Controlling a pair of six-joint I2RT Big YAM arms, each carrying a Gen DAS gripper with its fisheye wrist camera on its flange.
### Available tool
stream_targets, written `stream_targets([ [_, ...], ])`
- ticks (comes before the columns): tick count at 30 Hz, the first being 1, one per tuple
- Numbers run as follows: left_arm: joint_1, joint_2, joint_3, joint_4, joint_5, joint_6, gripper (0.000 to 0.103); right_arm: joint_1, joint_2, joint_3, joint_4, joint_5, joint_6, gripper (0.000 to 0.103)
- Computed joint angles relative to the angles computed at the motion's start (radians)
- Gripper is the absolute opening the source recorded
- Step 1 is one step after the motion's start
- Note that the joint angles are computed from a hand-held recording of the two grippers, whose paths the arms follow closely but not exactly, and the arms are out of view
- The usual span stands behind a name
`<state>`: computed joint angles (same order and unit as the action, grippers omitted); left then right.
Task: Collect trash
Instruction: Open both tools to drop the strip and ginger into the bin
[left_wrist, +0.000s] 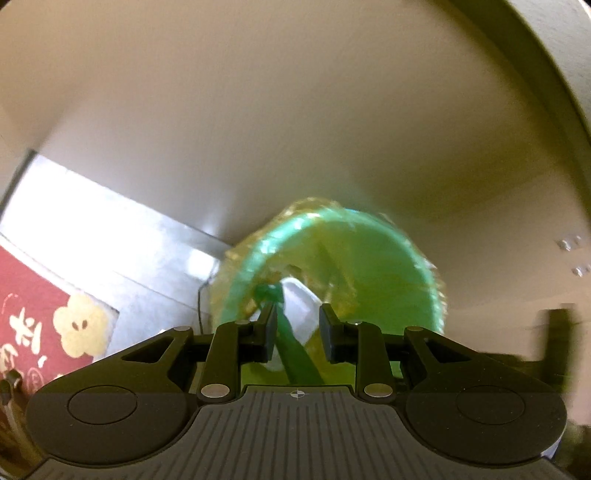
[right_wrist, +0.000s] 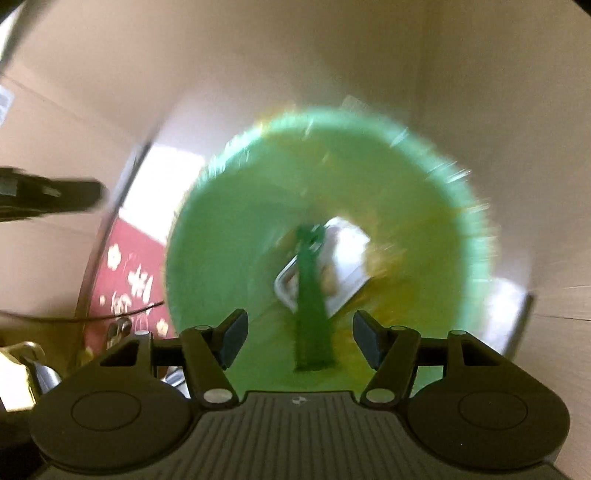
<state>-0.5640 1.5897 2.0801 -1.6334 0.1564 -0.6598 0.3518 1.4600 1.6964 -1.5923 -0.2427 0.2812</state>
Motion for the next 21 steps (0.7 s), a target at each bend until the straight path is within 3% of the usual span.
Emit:
stream_targets([
  [6,0.027,-0.109,-0.204,0.094,-0.043,-0.011,0.028,0.074,0.148,-0.169,0.159,0.029,0.039,0.063],
  [8,0.042,-0.132,-0.248,0.100,-0.046,-0.004,0.028,0.081,0.191,-0.214,0.184,0.011,0.051,0.052],
  [9,0.045,-0.139,-0.263,0.100,-0.049,-0.010,0.028,0.083,0.216,-0.223,0.169,-0.003,0.057,0.027],
  [10,0.048,-0.144,-0.277,0.099,-0.053,-0.021,0.028,0.074,0.231,-0.228,0.146,-0.038,0.074,0.018],
  [12,0.061,-0.149,-0.288,0.094,-0.038,-0.039,0.028,0.055,0.202,-0.250,0.147,-0.086,0.123,0.016],
  [17,0.069,-0.139,-0.275,0.122,0.014,-0.043,0.028,-0.027,0.100,-0.246,0.066,-0.223,0.295,0.010],
  [21,0.082,-0.113,-0.242,0.144,0.034,-0.038,0.028,-0.057,0.056,-0.219,0.078,-0.224,0.430,0.009],
])
